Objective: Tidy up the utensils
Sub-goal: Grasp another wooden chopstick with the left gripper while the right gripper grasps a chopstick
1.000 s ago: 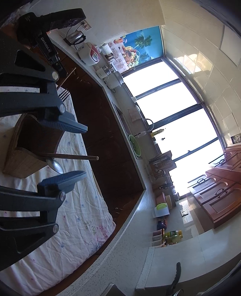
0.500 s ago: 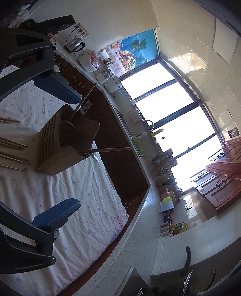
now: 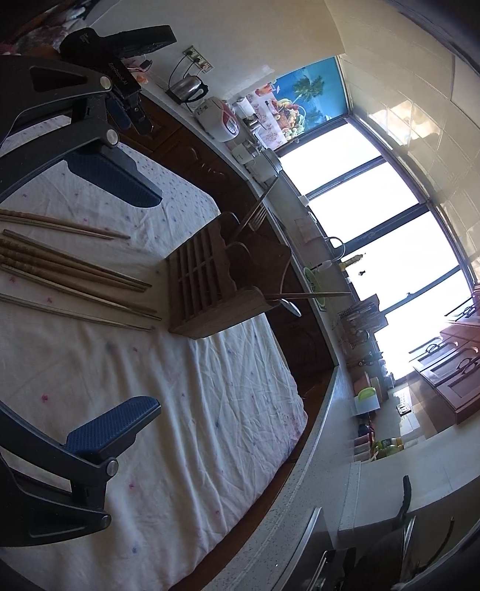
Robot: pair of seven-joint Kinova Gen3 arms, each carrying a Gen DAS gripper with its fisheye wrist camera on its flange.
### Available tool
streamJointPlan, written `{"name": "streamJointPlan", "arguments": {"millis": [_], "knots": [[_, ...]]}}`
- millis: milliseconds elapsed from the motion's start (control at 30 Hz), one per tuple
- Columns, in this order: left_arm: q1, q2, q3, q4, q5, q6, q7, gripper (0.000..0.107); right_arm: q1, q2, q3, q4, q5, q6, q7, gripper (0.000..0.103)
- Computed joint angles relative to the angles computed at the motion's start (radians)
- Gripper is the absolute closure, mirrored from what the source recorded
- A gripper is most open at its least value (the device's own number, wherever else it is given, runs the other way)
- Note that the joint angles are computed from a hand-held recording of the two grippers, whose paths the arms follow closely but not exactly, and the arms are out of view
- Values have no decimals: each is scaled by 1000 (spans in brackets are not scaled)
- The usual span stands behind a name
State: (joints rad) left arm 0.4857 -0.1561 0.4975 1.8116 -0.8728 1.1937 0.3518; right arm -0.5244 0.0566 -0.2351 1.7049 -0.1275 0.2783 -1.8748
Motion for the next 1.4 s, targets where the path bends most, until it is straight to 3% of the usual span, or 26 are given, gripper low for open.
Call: {"name": "streamJointPlan", "arguments": {"millis": [400,733,867,1033,1200,1400], "knots": [[35,-8,25,47,60,27,55,26,-21,-24,5,71,101,32,-120,0],[46,34,1,16,99,25,-7,26,-36,-17,0,75,169,55,-176,0],[64,68,-49,-19,128,21,-88,26,-33,4,-2,44,145,85,-133,2],[52,86,-113,-39,188,-47,-186,31,-41,46,3,-16,136,140,-97,25],[23,100,-160,-48,261,-114,-275,49,-38,89,9,-69,103,179,-65,40],[-6,135,-198,-77,308,-171,-373,58,-43,154,8,-157,74,225,-17,59]]}}
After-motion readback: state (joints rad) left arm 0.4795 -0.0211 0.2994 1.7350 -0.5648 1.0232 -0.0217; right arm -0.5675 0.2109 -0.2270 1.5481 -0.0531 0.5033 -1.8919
